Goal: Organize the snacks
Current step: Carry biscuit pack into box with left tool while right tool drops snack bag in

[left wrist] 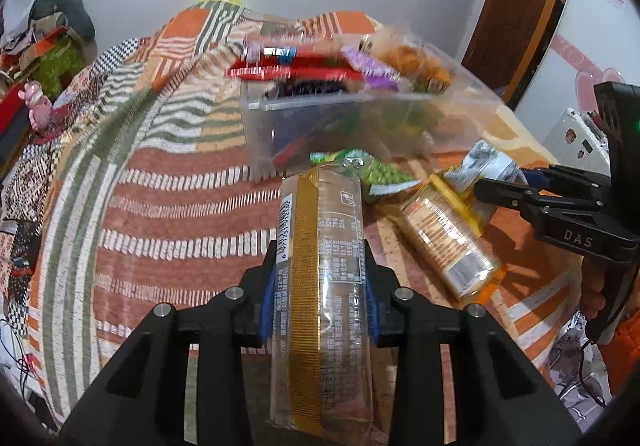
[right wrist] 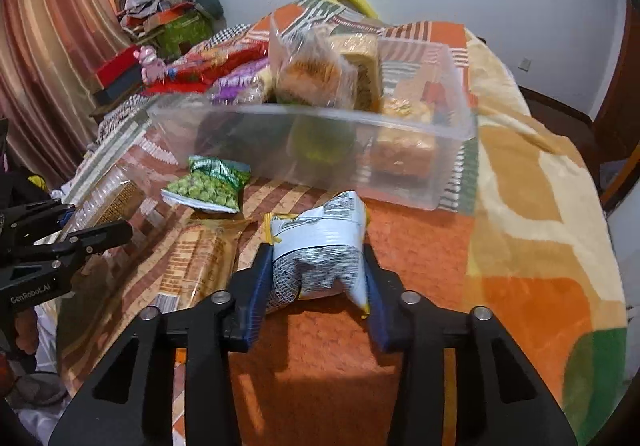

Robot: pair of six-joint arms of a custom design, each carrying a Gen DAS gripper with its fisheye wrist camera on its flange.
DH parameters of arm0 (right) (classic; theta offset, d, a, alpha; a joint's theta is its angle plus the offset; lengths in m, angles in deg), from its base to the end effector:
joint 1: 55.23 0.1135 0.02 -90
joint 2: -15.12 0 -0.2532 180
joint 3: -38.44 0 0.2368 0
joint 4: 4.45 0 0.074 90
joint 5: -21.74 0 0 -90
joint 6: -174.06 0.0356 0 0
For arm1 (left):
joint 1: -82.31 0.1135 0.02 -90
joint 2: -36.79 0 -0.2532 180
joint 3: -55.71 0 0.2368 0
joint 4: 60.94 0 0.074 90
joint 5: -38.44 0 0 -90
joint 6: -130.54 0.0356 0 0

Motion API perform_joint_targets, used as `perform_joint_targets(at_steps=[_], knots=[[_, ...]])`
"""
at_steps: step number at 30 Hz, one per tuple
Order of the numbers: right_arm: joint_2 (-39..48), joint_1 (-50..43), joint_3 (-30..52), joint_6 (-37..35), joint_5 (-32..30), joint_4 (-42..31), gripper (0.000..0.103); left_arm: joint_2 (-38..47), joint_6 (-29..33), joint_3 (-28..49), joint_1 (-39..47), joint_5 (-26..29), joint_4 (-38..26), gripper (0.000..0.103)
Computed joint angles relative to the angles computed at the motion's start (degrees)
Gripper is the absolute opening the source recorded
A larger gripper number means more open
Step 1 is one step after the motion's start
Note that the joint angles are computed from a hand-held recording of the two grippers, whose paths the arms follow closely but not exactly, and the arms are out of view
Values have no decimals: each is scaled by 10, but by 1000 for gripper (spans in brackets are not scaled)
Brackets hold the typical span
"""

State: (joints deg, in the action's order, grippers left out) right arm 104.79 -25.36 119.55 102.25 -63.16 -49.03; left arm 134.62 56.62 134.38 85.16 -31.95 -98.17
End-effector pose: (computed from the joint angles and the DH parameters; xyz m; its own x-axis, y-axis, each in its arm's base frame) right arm 0.2776 0.1558 0.2439 -0.7996 -0.1006 -0.5921 -0.2108 0.9702 0.1197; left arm 0.3379 0.0049 0.1971 -0.7608 0.2234 -0.6093 0.3637 0.9244 -0.1153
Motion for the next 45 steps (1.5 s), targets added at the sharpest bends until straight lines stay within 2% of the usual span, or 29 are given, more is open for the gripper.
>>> perform_joint_targets(at_steps=[11, 21, 32, 45], knots=[[-50, -3, 1, -2, 28, -3, 28, -44, -15, 30, -15, 12, -15, 35], [-71, -29, 26, -18, 44, 15, 28, -11, -49, 112, -43, 5, -19, 35], [-8, -66, 86, -33, 50, 40, 28, 95, -74, 262, -74, -12, -36, 35], [88, -91, 139, -30, 9, 56, 28, 256, -83, 458, -98, -32, -89, 35]])
